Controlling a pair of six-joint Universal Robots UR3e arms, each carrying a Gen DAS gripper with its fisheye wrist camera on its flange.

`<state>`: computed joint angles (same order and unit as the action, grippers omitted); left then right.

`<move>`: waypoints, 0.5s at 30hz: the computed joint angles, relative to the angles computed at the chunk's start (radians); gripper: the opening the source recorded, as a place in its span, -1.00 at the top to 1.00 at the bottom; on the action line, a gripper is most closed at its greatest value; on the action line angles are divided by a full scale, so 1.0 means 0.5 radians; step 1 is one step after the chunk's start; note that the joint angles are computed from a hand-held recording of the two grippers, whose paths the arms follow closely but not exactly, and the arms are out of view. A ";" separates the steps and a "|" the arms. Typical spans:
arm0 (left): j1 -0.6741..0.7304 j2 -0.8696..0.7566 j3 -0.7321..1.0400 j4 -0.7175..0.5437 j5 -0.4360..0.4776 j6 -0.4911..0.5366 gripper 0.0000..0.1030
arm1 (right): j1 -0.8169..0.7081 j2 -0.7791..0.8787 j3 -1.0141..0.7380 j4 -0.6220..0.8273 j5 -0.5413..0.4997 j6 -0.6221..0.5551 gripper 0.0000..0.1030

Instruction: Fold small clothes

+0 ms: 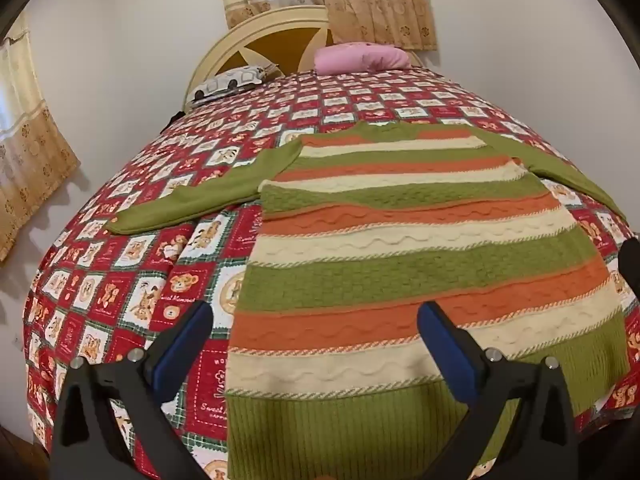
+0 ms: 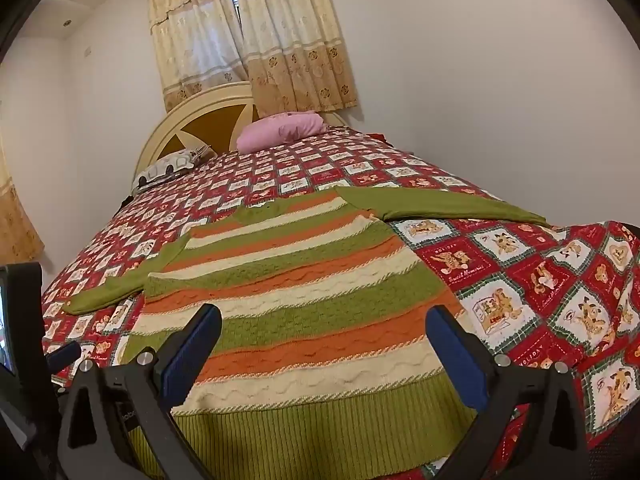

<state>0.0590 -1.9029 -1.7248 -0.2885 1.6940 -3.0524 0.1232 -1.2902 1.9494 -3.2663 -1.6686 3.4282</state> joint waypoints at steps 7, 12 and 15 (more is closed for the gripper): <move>-0.051 -0.014 -0.034 0.084 0.042 0.017 -1.00 | 0.009 0.002 -0.002 -0.003 -0.015 -0.018 -0.98; -0.026 0.000 -0.034 0.051 -0.024 0.013 -1.00 | 0.002 0.033 -0.043 0.045 0.002 0.000 -0.98; -0.008 0.004 -0.037 0.034 -0.063 0.016 -1.00 | 0.004 0.032 -0.046 0.054 0.002 0.008 -0.98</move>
